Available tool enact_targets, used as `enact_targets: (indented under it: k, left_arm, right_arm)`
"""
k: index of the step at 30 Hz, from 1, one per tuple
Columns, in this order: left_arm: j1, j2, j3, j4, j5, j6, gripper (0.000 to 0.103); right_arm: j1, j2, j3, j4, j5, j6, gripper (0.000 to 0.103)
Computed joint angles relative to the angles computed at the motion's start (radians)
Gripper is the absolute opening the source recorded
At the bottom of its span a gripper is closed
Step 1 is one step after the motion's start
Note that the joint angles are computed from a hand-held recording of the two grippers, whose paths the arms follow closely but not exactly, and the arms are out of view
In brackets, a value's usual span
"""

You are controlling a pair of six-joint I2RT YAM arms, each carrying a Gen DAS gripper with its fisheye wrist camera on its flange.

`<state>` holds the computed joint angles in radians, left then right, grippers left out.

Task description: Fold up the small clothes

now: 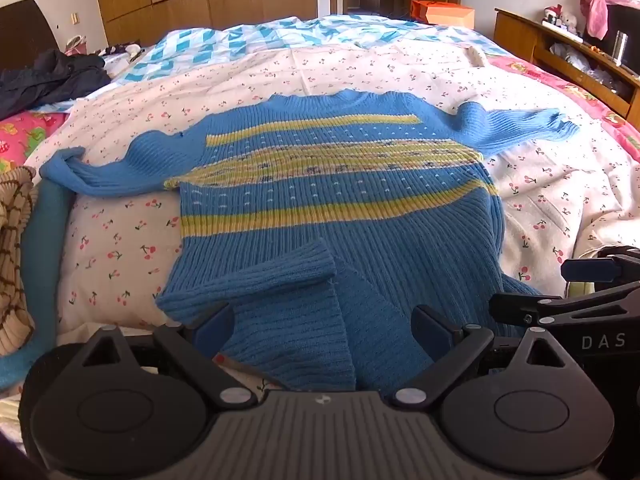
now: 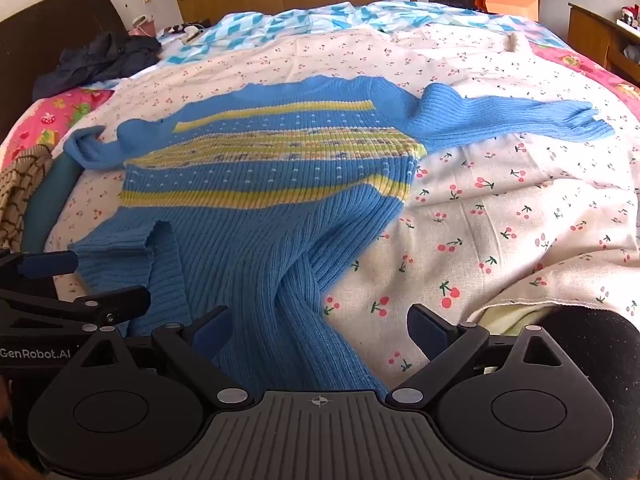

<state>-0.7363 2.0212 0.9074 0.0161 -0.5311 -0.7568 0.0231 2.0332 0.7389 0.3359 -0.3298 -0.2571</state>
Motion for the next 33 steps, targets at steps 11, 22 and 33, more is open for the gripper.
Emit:
enact_targets:
  k: [11,22,33]
  left_arm:
    - [-0.014,0.035,-0.015,0.026,0.006,-0.036,0.099]
    - [-0.003,0.003,-0.017,-0.003,0.023,-0.053,0.099]
    - [0.007,-0.011,-0.036,0.014,0.032,-0.069,0.099]
  right_arm:
    - [0.018,-0.024,-0.007,-0.027,0.039,-0.002,0.096]
    - [0.037,-0.038,-0.021,-0.054,0.103,0.004,0.096]
    - [0.047,-0.044,-0.034,-0.029,0.107,-0.001,0.096]
